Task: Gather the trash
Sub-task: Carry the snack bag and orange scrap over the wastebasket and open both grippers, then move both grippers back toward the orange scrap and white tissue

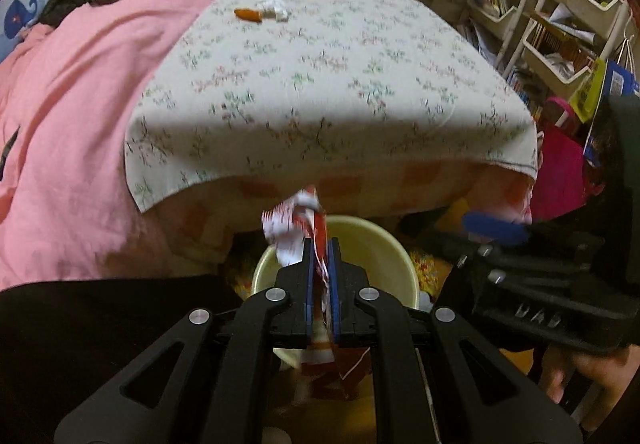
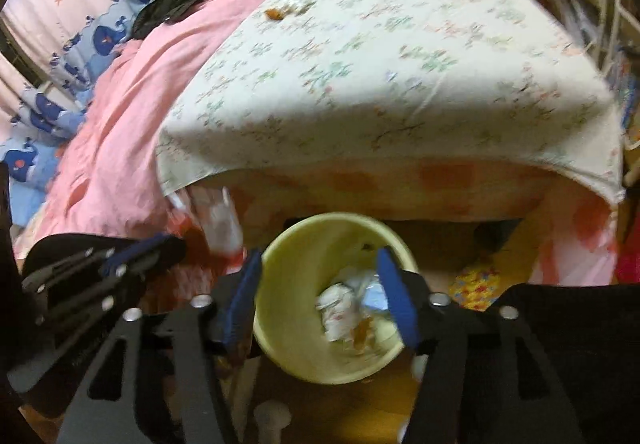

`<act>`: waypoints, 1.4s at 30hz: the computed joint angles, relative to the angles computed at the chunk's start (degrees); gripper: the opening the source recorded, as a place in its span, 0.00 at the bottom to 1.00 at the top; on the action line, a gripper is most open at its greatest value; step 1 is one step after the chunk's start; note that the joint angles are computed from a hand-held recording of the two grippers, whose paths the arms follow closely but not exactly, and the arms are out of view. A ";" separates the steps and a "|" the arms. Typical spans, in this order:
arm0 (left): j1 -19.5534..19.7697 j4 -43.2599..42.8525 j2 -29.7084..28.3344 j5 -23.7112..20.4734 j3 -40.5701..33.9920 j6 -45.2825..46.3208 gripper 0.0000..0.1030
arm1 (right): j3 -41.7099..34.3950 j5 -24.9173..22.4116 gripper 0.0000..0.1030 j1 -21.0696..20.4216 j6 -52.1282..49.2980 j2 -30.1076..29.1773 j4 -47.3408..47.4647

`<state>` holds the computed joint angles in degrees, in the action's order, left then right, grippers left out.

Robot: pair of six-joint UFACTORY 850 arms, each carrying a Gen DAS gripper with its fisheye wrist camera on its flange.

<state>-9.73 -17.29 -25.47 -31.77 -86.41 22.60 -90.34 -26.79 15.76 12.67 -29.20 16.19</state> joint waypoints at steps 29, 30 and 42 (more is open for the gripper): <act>1.48 3.02 3.16 18.05 0.27 -9.86 0.75 | 1.15 5.22 0.88 5.09 48.65 2.20 -59.23; 1.48 4.11 2.95 18.19 -0.19 -10.91 0.77 | 1.19 5.47 0.88 5.07 49.29 2.24 -59.84; 1.77 13.78 -2.00 18.26 -9.41 -19.76 0.89 | -2.45 8.71 0.90 3.21 51.79 1.39 -63.46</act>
